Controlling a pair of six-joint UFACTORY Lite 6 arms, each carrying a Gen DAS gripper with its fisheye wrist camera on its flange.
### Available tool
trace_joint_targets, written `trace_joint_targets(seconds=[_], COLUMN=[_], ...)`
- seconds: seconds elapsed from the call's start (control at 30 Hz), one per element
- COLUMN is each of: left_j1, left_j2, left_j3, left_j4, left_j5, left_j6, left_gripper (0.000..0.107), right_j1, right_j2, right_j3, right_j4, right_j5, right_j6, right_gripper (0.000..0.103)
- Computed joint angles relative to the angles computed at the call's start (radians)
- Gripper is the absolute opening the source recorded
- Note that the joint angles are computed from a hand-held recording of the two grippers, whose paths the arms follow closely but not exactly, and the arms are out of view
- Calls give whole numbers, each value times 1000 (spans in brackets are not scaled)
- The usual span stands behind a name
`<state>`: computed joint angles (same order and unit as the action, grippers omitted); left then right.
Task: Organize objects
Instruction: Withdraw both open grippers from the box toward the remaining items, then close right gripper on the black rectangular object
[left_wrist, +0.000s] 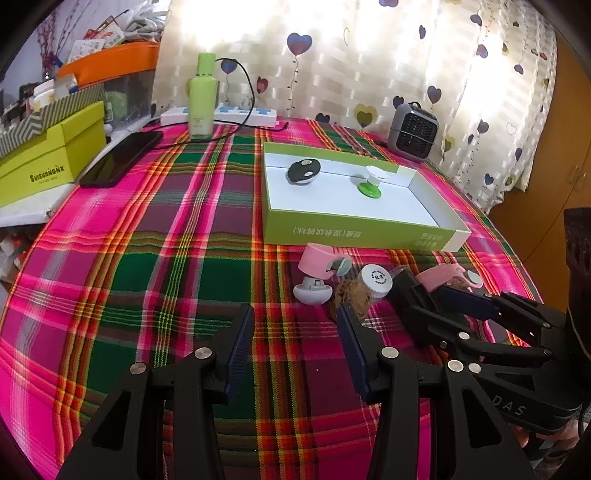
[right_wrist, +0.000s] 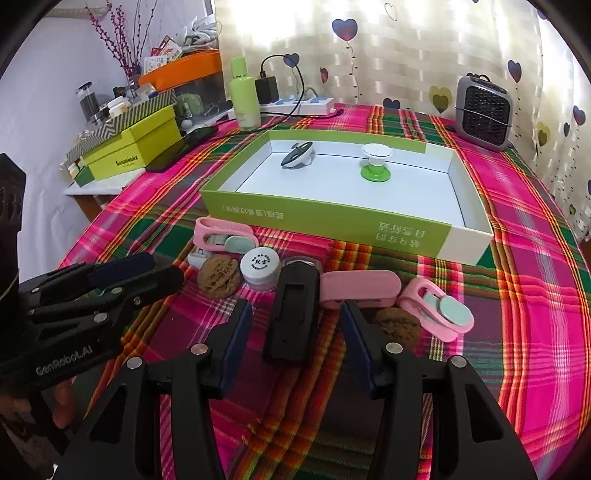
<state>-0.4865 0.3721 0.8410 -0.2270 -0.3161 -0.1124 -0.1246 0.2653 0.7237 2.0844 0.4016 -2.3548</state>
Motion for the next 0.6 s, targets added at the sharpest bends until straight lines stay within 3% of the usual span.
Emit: trace_joint_targets(seconds=[0.1,0.2,0.4,0.5,0.6], left_j1=[3,4,2,-5,-6], left_j2=[-2,1,9,10,9], left_j3=[-4,-2,2,3,5], left_j4=[11,12,23,26,26], left_j5=[-1,-1,-2,-3,0], left_j6=[-9,-10,-21,-22,-22], left_gripper=[45,45,45,45,45], right_j1=[16,30,35,41,36], right_j2=[20,37,54,50,46], right_j3=[19,37,58,54,49], right_j4=[10,7,-21,24,18], right_j5=[-16,-40,-54,-67,-66], right_j6=[-3,6,38,2,4], right_gripper=[51,42,40,30,29])
